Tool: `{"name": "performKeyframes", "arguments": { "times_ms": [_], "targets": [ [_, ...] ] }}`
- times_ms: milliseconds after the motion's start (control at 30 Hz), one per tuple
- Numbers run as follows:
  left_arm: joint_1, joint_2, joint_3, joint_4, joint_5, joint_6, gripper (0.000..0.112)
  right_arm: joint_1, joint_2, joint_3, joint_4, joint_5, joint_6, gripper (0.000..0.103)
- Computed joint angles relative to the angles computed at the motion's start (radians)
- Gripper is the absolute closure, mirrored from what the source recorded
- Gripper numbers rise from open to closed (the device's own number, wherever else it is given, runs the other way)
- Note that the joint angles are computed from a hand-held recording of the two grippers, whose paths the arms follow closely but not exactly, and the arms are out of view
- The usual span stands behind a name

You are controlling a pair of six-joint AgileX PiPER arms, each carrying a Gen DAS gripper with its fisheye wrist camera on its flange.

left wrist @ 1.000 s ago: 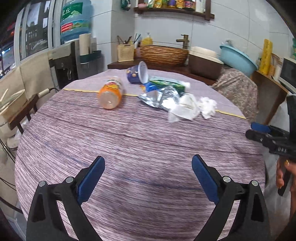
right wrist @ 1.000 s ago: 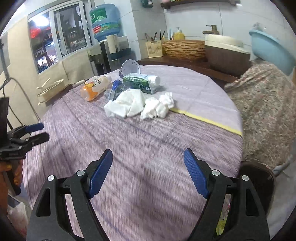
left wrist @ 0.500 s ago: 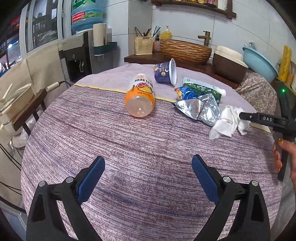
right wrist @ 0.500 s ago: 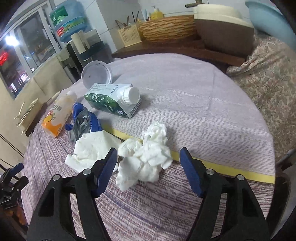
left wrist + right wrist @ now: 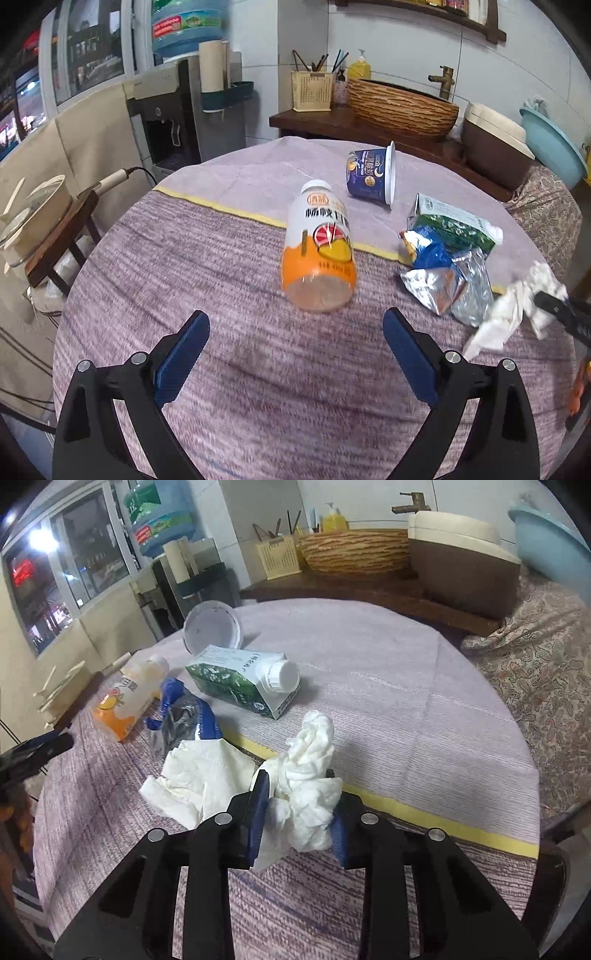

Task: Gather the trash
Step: 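Grasp the orange-and-white drink bottle with the left tool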

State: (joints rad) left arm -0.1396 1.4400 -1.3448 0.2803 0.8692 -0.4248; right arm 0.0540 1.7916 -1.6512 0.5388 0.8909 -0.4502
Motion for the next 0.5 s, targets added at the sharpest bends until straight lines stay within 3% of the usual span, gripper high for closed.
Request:
{"name": "performKeyframes", "arguments": {
  "times_ms": [100,333,433,500],
  "targets": [
    [0.031,0.119,-0.148,-0.089,0.071,0.093,0.019,-0.033,-0.073,0.081,0.047,-0.019,-0.084,0.072],
    [0.036,0.351,-0.433,-0.058,0.221,0.116,0.019,-0.096,-0.24,0.268,0.165,-0.024,-0.274,0.072],
    [0.05,0.444,-0.534,-0.071,0.294,0.122,0.028,-0.126,-0.303,0.326,0.211,0.0,-0.343,0.072],
    [0.052,0.46,-0.54,-0.078,0.296,0.128,0.035,-0.149,-0.341,0.362,0.236,0.02,-0.383,0.072]
  ]
}}
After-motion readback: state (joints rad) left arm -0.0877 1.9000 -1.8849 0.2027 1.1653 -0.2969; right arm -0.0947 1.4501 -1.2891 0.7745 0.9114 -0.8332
